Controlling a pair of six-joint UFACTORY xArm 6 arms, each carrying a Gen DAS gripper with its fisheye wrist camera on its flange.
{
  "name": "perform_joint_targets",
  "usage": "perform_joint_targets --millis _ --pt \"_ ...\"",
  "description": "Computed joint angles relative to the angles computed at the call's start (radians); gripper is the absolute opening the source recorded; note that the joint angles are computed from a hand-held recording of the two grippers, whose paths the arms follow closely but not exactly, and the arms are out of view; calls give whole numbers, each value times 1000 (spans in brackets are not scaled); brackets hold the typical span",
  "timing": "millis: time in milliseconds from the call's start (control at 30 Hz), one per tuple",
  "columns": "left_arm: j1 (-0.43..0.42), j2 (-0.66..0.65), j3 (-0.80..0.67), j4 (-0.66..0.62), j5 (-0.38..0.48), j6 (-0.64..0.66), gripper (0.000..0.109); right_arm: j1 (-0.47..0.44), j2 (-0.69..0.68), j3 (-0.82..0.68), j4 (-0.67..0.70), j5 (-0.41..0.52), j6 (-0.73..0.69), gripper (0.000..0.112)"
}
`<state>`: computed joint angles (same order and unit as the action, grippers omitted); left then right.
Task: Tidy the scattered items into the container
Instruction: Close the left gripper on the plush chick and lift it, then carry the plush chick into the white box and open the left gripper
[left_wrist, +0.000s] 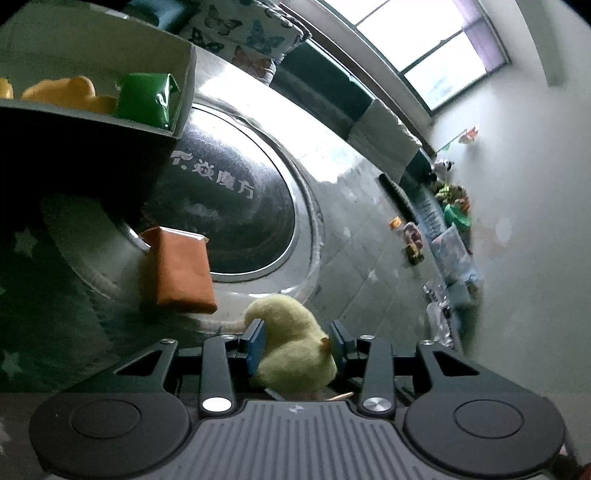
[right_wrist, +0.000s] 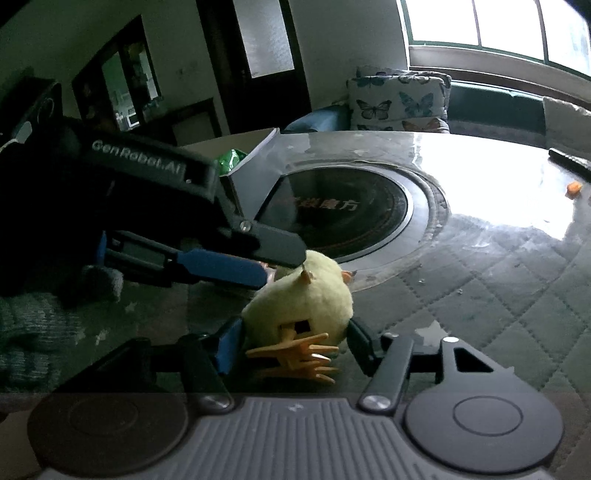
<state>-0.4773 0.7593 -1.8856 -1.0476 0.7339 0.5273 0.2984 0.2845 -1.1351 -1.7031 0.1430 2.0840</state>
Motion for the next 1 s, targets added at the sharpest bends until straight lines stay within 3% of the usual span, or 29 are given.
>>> perform_joint_targets --millis 200,533,1000 --pt "-7 22 -19 -20 -24 -44 41 -10 -2 -2 -57 -19 61 61" --pt "-20 83 -102 101 -37 -212 42 -10 -3 -6 -96 -15 109 62" --pt "-18 71 -81 53 -25 -134 42 -14 -6 -1 -102 -22 138 60"
